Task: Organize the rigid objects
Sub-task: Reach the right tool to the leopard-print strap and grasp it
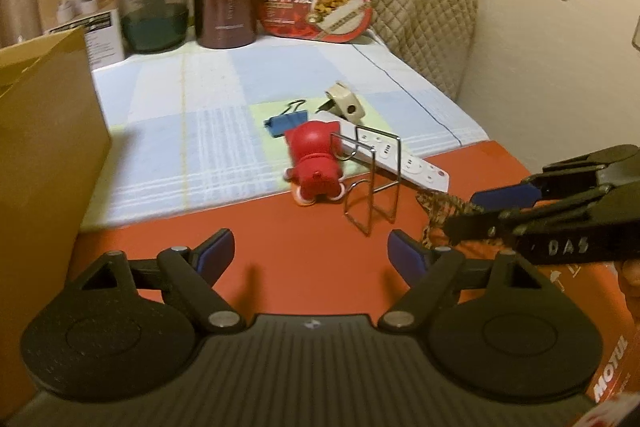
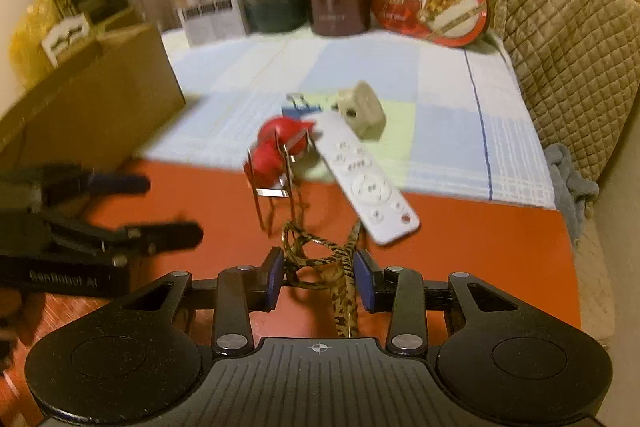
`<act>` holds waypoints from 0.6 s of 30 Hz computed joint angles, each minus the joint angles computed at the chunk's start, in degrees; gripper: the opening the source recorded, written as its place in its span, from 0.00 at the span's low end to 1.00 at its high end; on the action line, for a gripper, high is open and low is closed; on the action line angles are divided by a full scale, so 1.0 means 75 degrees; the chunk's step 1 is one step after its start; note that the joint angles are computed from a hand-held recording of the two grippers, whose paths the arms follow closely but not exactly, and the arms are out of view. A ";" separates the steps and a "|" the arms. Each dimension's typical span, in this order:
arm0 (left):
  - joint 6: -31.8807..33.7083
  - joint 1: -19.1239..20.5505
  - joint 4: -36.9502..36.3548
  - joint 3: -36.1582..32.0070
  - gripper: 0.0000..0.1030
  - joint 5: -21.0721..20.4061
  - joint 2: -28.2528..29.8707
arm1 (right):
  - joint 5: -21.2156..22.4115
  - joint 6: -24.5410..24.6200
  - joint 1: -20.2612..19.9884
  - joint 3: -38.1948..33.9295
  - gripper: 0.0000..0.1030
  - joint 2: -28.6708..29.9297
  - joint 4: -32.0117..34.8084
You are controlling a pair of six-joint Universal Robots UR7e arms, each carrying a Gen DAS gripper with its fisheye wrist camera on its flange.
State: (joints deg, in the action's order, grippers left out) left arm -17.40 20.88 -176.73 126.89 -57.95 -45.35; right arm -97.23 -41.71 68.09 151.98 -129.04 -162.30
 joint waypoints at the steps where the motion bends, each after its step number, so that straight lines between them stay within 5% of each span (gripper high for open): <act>1: 0.0048 0.0004 -0.0015 -0.0035 0.78 0.0006 0.0047 | -0.0123 -0.0077 0.0009 0.0005 0.34 0.0073 -0.0022; 5: 0.0052 0.0047 -0.0104 -0.0070 0.78 0.0017 0.0121 | -0.0022 -0.0414 -0.0341 0.0141 0.35 0.0113 -0.0158; 9: 0.0025 0.0081 -0.0131 -0.0040 0.78 0.0054 0.0099 | 0.0233 -0.0573 -0.0611 0.0216 0.54 0.0161 -0.0399; 13: -0.0032 0.0122 -0.0176 -0.0037 0.78 0.0104 0.0093 | 0.0588 -0.0235 -0.0762 0.0134 0.54 0.0322 -0.0376; 18: -0.0046 0.0122 -0.0248 -0.0052 0.78 0.0092 0.0124 | 0.0224 0.0038 -0.0464 0.0112 0.49 0.0765 -0.0849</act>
